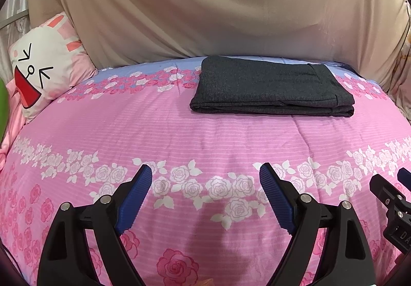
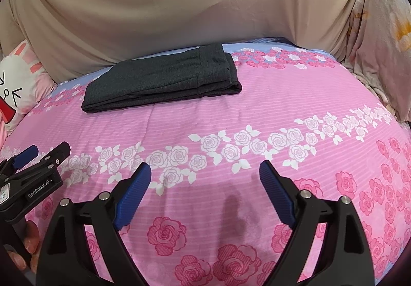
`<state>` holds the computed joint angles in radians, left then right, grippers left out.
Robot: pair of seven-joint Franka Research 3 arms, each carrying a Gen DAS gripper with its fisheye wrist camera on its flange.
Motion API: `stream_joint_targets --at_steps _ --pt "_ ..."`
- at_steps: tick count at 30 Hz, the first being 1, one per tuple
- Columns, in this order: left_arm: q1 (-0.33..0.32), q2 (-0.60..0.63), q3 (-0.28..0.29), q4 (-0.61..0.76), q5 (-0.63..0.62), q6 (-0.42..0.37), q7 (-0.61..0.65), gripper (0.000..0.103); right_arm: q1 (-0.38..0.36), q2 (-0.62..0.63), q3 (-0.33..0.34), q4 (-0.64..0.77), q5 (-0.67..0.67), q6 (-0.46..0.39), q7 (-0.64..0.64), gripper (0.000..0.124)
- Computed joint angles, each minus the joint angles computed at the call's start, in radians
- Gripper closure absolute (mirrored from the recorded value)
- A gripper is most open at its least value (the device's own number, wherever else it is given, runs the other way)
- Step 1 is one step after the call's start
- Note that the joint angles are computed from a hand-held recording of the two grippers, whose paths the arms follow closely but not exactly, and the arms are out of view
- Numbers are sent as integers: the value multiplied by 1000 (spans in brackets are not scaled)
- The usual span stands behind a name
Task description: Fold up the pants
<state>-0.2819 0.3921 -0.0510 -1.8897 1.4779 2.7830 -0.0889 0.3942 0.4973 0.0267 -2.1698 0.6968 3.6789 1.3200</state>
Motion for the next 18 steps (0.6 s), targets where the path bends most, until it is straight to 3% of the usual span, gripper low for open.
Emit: stream_joint_targets --at_steps 18 --pt "6 -7 -6 -3 38 -1 -33 20 8 4 -3 8 -1 -9 -11 39"
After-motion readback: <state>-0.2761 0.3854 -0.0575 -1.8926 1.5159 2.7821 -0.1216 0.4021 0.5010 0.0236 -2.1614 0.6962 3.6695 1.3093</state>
